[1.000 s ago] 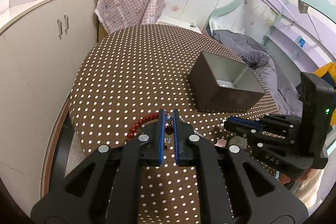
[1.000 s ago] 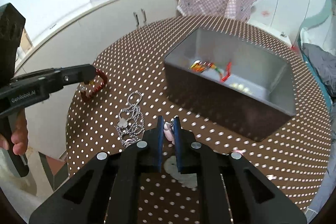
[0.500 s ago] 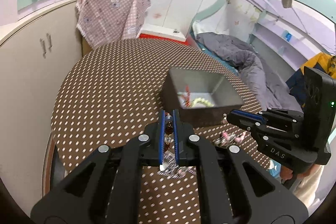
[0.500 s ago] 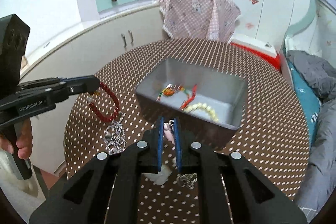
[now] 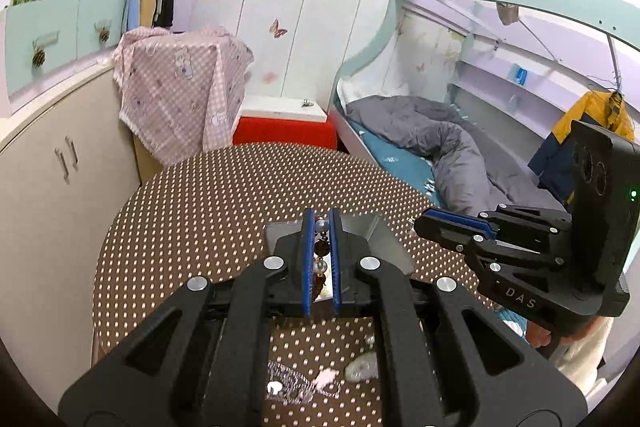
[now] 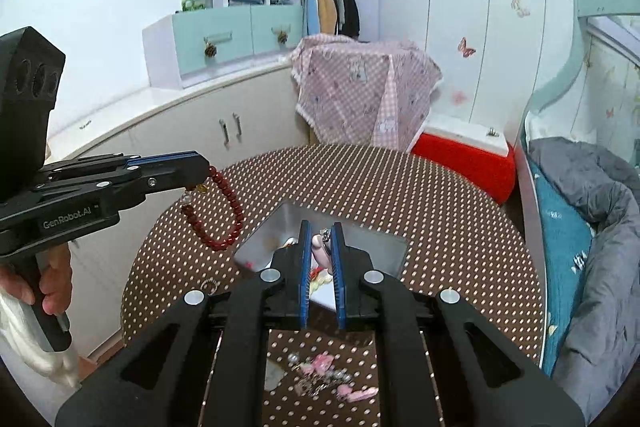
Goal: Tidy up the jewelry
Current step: 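Carry the red bead bracelet and chain over the tin and release them inside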
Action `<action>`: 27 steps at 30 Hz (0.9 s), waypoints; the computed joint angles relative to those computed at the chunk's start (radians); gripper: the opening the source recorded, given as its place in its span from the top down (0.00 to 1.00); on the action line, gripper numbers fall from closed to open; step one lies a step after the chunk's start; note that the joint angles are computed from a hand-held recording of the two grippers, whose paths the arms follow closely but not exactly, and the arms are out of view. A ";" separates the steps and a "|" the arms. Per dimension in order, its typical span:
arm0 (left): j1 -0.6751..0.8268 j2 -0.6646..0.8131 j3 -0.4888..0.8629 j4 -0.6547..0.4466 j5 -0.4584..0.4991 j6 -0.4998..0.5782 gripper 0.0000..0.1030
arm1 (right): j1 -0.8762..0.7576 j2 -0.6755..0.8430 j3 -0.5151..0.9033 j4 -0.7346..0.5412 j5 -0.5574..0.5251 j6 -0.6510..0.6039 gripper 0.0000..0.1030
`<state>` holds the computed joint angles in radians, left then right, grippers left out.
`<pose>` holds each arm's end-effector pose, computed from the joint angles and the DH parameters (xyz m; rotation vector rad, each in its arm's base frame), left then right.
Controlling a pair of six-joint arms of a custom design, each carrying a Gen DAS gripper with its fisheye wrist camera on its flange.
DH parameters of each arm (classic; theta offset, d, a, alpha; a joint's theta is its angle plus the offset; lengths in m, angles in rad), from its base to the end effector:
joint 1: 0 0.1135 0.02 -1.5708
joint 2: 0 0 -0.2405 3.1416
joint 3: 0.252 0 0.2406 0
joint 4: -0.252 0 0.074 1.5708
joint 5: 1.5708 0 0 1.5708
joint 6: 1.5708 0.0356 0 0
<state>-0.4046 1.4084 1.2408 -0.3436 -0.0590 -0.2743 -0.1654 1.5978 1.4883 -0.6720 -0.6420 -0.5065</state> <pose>0.2917 -0.1226 0.3175 0.1005 2.0978 -0.3511 0.3363 -0.0345 0.3159 -0.6660 2.0926 0.3842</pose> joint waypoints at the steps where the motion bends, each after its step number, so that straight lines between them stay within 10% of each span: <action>1: -0.002 0.013 0.015 0.000 -0.003 0.000 0.93 | 0.000 0.007 0.011 0.000 -0.001 0.003 0.92; 15: 0.017 0.225 0.146 -0.057 0.069 -0.050 0.92 | 0.009 0.168 0.092 -0.038 0.037 0.014 0.89; 20: 0.015 0.273 0.201 -0.121 0.029 -0.025 0.92 | -0.012 0.150 0.063 0.024 0.046 0.052 0.32; 27: 0.023 0.285 0.208 -0.154 0.028 -0.017 0.92 | -0.037 0.163 0.081 0.032 0.064 0.076 0.28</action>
<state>-0.3813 1.6932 1.4492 -0.4973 -0.0314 -0.2918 -0.2029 1.7604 1.5698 -0.6396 -0.5776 -0.4301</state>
